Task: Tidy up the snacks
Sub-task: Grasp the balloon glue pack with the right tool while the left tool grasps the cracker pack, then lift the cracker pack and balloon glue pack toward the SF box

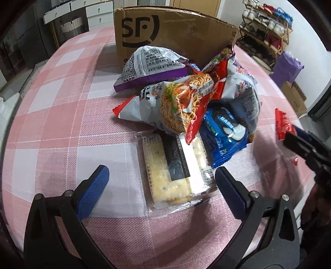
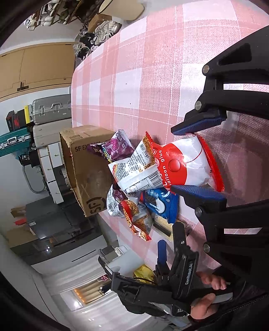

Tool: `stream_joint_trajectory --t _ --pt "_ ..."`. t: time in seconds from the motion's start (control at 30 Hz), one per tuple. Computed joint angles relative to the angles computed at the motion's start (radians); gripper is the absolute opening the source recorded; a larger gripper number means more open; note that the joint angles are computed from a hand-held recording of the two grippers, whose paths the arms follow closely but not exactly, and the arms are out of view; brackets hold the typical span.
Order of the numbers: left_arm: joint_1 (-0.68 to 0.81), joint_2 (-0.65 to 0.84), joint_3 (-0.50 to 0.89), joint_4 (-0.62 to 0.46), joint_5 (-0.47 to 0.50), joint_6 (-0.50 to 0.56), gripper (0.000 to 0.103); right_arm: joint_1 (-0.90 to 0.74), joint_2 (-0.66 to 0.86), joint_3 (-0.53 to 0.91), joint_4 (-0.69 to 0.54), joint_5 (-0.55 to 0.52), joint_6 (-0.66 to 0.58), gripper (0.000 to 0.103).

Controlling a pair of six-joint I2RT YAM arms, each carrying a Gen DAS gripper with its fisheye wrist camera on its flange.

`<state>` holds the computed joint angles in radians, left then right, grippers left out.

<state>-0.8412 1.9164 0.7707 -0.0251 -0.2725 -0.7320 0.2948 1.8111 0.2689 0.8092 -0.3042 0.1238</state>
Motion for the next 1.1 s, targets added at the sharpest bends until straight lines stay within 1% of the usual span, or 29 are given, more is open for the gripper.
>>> stream_joint_trajectory --t 0.03,0.13,0.2,0.47,0.6,0.63,0.7,0.73,0.8,0.83,0.87,0.9,0.93,0.97,1.1 --pt "-0.007 0.008 0.012 -0.011 -0.007 -0.005 0.102 -0.005 0.004 -0.001 0.005 -0.004 -0.001 0.049" --pt "-0.019 0.060 0.094 -0.089 -0.041 -0.012 0.103 -0.015 0.016 -0.005 0.021 -0.012 0.000 0.049" --pt "-0.021 0.088 0.136 -0.112 -0.058 -0.012 0.103 -0.022 0.023 -0.009 0.030 -0.016 0.001 0.049" --pt "0.007 0.110 0.178 -0.119 -0.042 0.006 0.102 -0.051 0.024 -0.027 0.052 -0.031 -0.005 0.049" --pt "0.011 0.096 0.155 -0.092 -0.040 0.025 0.095 -0.051 0.019 -0.027 0.046 -0.028 -0.003 0.049" --pt "0.013 0.076 0.121 -0.074 -0.038 0.032 0.094 -0.050 0.015 -0.028 0.043 -0.028 -0.004 0.049" --pt "0.008 0.073 0.121 -0.071 -0.039 0.031 0.090 -0.046 0.011 -0.026 0.035 -0.026 -0.008 0.049" --pt "0.004 0.053 0.088 -0.058 -0.040 0.028 0.089 -0.042 0.003 -0.026 0.030 -0.021 -0.007 0.049" --pt "-0.006 0.036 0.078 -0.063 -0.046 0.020 0.081 -0.029 -0.011 -0.028 0.020 -0.009 -0.004 0.049" --pt "-0.010 0.011 0.046 -0.051 -0.048 0.021 0.079 -0.025 -0.021 -0.030 0.014 -0.005 -0.004 0.049" --pt "-0.008 -0.004 0.026 -0.041 -0.046 0.029 0.072 -0.020 -0.031 -0.031 0.007 0.001 -0.003 0.049" --pt "-0.006 -0.018 0.007 -0.029 -0.043 0.037 0.063 -0.013 -0.037 -0.033 0.003 0.007 -0.001 0.049" --pt "-0.009 -0.034 -0.006 -0.027 -0.041 0.043 0.059 -0.009 -0.045 -0.033 -0.003 0.011 -0.001 0.049" --pt "-0.016 -0.048 -0.015 -0.033 -0.044 0.044 0.056 -0.004 -0.048 -0.031 -0.008 0.016 -0.002 0.049" --pt "-0.046 -0.119 -0.094 -0.021 -0.039 0.055 0.055 0.025 -0.082 -0.029 -0.042 0.040 0.004 0.049"
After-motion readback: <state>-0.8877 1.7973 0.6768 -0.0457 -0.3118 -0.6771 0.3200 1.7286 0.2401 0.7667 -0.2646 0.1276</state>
